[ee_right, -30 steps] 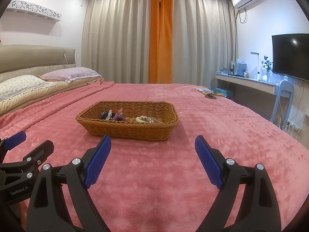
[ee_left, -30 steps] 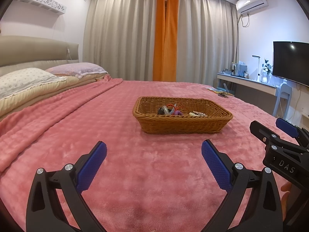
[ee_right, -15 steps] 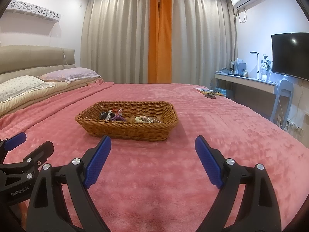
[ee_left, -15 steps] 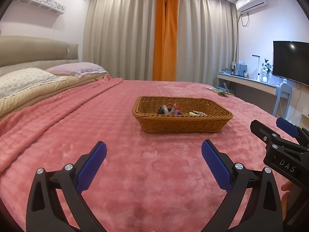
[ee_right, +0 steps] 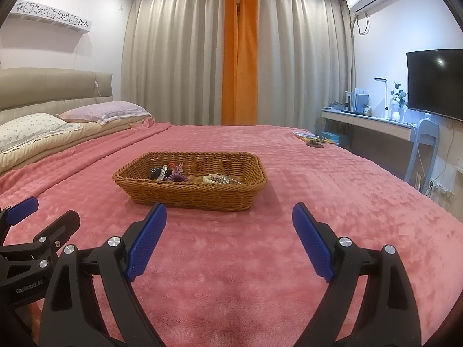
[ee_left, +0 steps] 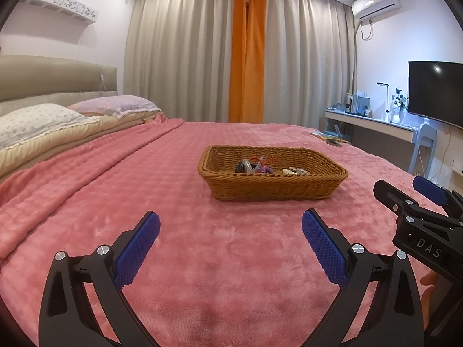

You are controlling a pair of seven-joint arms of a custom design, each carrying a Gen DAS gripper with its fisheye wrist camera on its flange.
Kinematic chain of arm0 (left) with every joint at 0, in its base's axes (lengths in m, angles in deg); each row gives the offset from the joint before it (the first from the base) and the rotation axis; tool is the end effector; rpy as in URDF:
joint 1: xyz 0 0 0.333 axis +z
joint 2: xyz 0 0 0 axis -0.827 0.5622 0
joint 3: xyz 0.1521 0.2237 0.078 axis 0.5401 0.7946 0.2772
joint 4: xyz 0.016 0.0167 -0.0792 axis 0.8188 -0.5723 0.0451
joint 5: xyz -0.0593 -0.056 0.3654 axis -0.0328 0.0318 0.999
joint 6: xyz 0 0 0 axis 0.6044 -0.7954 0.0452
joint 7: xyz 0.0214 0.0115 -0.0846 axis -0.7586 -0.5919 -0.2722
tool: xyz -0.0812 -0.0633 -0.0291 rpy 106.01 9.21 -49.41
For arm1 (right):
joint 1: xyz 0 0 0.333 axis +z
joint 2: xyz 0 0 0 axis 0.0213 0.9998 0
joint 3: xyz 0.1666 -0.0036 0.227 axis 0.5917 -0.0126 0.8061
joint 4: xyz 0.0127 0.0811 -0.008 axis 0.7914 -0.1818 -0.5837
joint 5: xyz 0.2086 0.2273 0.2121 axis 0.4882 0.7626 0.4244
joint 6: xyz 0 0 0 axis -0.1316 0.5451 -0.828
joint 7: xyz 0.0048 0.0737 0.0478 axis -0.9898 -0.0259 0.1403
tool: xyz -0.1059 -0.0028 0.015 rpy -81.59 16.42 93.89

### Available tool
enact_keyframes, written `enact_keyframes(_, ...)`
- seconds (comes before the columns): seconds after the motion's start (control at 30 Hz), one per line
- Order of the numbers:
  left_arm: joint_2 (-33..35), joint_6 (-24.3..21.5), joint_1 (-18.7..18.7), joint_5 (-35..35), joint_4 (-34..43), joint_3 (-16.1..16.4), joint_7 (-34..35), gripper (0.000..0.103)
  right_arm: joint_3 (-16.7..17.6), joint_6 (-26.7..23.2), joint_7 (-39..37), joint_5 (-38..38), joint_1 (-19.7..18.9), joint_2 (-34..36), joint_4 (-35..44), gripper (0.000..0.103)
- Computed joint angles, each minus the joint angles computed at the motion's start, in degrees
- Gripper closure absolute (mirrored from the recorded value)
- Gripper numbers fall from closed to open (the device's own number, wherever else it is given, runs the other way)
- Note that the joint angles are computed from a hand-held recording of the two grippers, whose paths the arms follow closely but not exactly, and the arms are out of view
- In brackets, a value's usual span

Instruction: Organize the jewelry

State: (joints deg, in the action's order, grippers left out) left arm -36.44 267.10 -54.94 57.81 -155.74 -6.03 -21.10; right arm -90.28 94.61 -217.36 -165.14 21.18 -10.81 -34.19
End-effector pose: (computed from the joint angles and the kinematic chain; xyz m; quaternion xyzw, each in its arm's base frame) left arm 0.6994 -0.1356 0.4370 -0.5004 0.6402 -0.4740 0.3392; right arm 0.6651 0.1824 0.4479 -0.5051 0.6266 -0.4677 0.3653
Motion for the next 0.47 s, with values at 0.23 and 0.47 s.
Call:
enact_keyframes(0.23, -0.6, 1.2, 0.9, 1.2, -0.9, -0.7, -0.5, 0.007, 0.0, -0.1, -0.1, 0.0, 0.0, 0.0, 0.0, 0.019)
enact_keyframes(0.47, -0.9, -0.3, 3.1, 1.1, -1.2, -3.3, -0.4, 0.007, 0.0, 0.0, 0.0, 0.0, 0.0, 0.0, 0.0, 0.019)
